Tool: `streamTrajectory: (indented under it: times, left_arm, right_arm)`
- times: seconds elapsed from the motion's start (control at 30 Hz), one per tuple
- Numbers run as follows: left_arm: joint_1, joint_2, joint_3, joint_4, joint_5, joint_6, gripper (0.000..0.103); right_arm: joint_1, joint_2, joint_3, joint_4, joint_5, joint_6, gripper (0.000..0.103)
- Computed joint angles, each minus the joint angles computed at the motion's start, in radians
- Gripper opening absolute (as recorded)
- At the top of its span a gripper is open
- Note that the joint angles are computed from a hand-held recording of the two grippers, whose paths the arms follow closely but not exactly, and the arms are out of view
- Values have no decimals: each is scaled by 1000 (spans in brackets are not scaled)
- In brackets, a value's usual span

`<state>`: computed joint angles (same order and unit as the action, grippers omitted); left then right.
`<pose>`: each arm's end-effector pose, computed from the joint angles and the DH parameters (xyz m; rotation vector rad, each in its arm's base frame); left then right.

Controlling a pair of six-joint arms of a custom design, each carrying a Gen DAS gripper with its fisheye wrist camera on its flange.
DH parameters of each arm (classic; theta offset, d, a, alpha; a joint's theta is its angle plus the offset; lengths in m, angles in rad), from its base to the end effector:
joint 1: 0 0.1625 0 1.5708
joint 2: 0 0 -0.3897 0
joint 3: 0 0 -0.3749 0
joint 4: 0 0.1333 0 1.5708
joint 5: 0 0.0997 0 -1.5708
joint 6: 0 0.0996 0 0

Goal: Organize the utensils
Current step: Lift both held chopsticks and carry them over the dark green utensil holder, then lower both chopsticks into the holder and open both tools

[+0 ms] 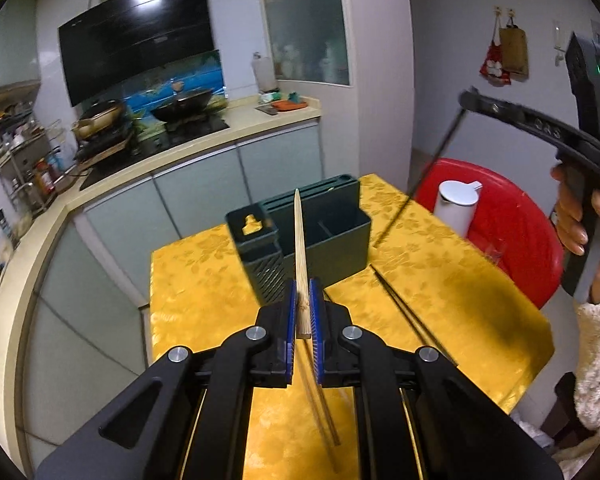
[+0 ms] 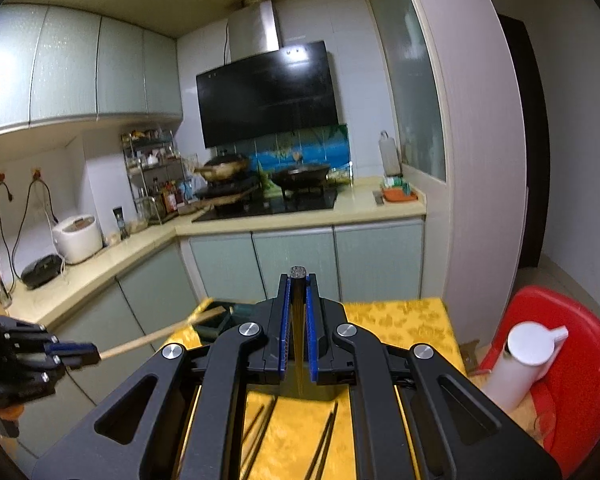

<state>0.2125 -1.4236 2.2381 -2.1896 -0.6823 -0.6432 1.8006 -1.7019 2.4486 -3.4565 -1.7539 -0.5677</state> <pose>-0.3466 -0.2902 0.1943 0.9369 2.1899 -0.8274 0.1930 -0.3193 0.3438 0.7978 -2.2550 1.4702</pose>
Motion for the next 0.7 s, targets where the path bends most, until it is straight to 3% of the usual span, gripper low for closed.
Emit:
streamTrajectory:
  times: [0.27, 0.7]
  left_arm:
    - [81, 119, -126, 47, -66, 36, 6]
    - [219, 309, -360, 234, -101, 5, 6]
  right_arm:
    - [47, 131, -99, -67, -72, -38, 8]
    - [29, 254, -182, -70, -117, -35, 8]
